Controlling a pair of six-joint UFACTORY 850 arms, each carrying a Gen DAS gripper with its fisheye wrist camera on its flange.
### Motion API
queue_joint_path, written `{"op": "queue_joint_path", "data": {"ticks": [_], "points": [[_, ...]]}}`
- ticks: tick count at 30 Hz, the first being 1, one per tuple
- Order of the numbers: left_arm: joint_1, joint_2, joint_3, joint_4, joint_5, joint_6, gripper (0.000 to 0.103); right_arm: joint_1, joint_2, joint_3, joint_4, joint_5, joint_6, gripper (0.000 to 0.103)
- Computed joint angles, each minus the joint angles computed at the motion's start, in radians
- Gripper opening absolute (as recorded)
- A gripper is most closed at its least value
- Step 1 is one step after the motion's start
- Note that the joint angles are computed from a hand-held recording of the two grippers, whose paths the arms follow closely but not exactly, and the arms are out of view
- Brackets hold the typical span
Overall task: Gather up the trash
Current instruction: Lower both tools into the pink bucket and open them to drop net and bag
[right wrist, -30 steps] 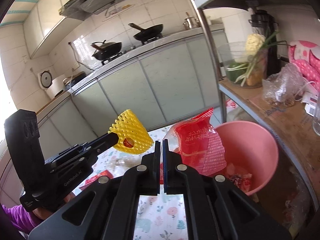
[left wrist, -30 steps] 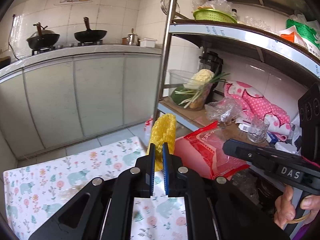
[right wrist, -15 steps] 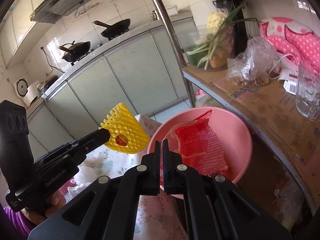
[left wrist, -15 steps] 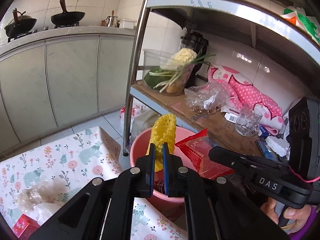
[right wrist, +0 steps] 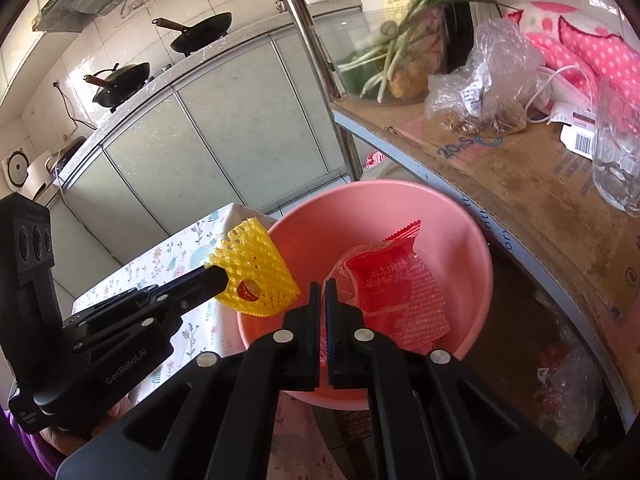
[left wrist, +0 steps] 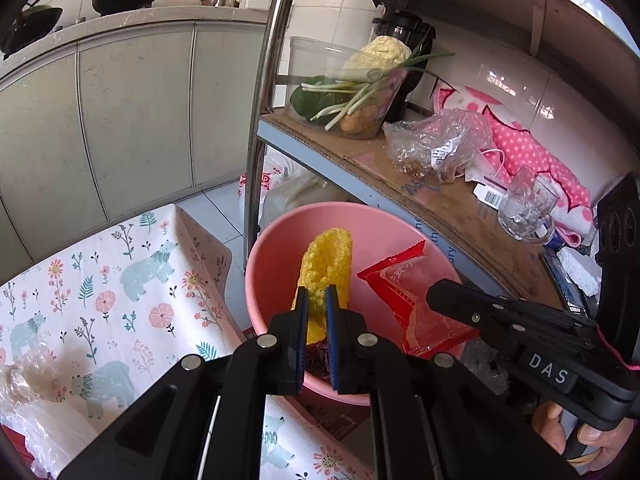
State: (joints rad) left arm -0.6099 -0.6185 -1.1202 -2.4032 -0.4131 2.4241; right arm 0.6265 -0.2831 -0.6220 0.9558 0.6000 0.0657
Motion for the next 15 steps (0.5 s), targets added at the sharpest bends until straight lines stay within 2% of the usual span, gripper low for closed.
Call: {"op": "queue_joint_path", "data": {"ticks": [3,5,7,8,10,15], "points": [[-0.002,-0.004,-0.005,0.018,0.002,-0.016,0.01,-0.004,-0.007,-0.004,0.018,-0.006,-0.014,0.003],[0.0,-0.007,-0.012,0.049,0.008,-0.057,0.022,-0.005,-0.012,-0.01,0.044,-0.013,-0.038,0.003],[0.005,-0.008,-0.015,0.091,-0.001,-0.111,0.029,-0.008,-0.015,-0.012,0.065,-0.021,-0.053,0.007],[0.006,-0.006,-0.013,0.091,-0.003,-0.113,0.03,-0.01,-0.016,-0.013,0.071,-0.023,-0.056,0.014],[0.008,-0.002,-0.01,0.093,-0.006,-0.117,0.031,-0.014,-0.016,-0.012,0.073,-0.027,-0.055,0.021],[0.018,0.018,0.007,0.095,-0.022,-0.127,0.032,-0.008,-0.008,-0.005,0.078,-0.023,-0.06,0.023]]}}
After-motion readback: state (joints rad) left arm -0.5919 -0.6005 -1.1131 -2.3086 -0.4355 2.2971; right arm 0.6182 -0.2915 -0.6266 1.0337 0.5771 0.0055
